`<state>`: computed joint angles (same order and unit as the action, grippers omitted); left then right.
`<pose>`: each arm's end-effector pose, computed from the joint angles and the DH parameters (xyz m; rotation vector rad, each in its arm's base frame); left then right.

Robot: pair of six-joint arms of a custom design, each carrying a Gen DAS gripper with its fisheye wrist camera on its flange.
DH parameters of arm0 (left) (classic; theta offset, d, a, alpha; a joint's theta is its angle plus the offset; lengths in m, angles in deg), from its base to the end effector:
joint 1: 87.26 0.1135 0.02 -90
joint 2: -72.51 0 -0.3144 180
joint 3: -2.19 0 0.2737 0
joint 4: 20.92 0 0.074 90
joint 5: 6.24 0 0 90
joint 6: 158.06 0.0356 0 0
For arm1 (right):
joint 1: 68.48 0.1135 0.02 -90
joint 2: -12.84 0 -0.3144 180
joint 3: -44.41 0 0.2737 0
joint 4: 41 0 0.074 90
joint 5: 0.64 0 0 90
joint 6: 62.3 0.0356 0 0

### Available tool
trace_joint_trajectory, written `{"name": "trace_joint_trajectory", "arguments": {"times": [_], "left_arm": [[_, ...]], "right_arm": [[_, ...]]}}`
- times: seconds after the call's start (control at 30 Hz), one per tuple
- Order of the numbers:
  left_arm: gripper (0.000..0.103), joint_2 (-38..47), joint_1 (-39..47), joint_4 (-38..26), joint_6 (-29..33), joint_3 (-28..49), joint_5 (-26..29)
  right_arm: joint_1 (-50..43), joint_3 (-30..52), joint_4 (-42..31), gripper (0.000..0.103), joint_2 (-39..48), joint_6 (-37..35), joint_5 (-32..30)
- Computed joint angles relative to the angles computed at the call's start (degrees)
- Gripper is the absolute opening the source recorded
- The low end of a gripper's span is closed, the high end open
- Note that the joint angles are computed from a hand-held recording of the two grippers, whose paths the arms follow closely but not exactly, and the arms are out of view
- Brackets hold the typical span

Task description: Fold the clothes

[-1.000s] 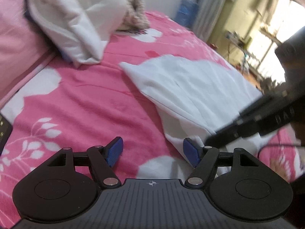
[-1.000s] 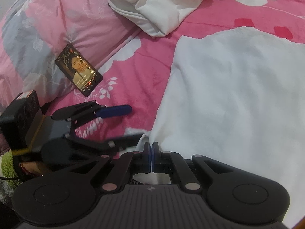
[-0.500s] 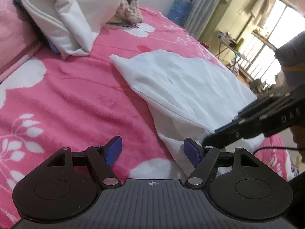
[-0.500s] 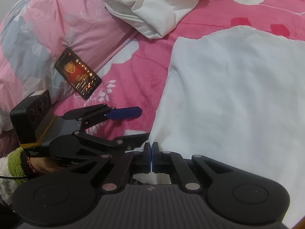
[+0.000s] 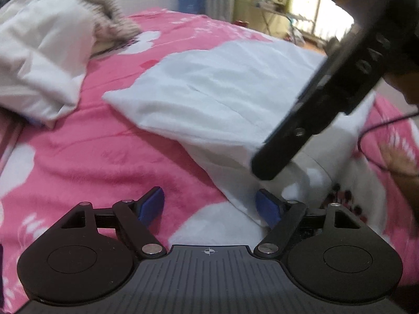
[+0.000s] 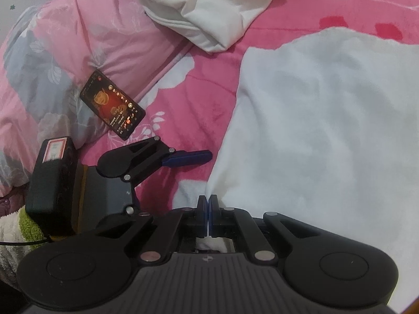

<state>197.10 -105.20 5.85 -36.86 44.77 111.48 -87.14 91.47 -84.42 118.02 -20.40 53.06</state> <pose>0.2772 -0.1071 0.0146 1.1869 2.1424 -0.5102 0.2212 -0.0524 0.0839 -0.6240 2.7414 0.9254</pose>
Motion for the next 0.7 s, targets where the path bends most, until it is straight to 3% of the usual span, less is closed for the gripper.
{"name": "trace_joint_trajectory", "arguments": {"times": [0.17,0.5,0.7], "left_arm": [[0.079,-1.48,1.2,-3.96,1.11,0.5,1.42],[0.079,-7.9,6.28,-18.19,7.66,0.34,3.16],[0.081,-12.42,11.76,-23.84,6.74,-0.6,4.78]], "right_arm": [[1.92,0.12,2.36,0.001,2.66,3.48,0.41],[5.04,1.78,5.66,0.003,9.39,10.0,0.66],[1.89,4.28,1.25,0.018,10.67,8.61,-2.8]]}}
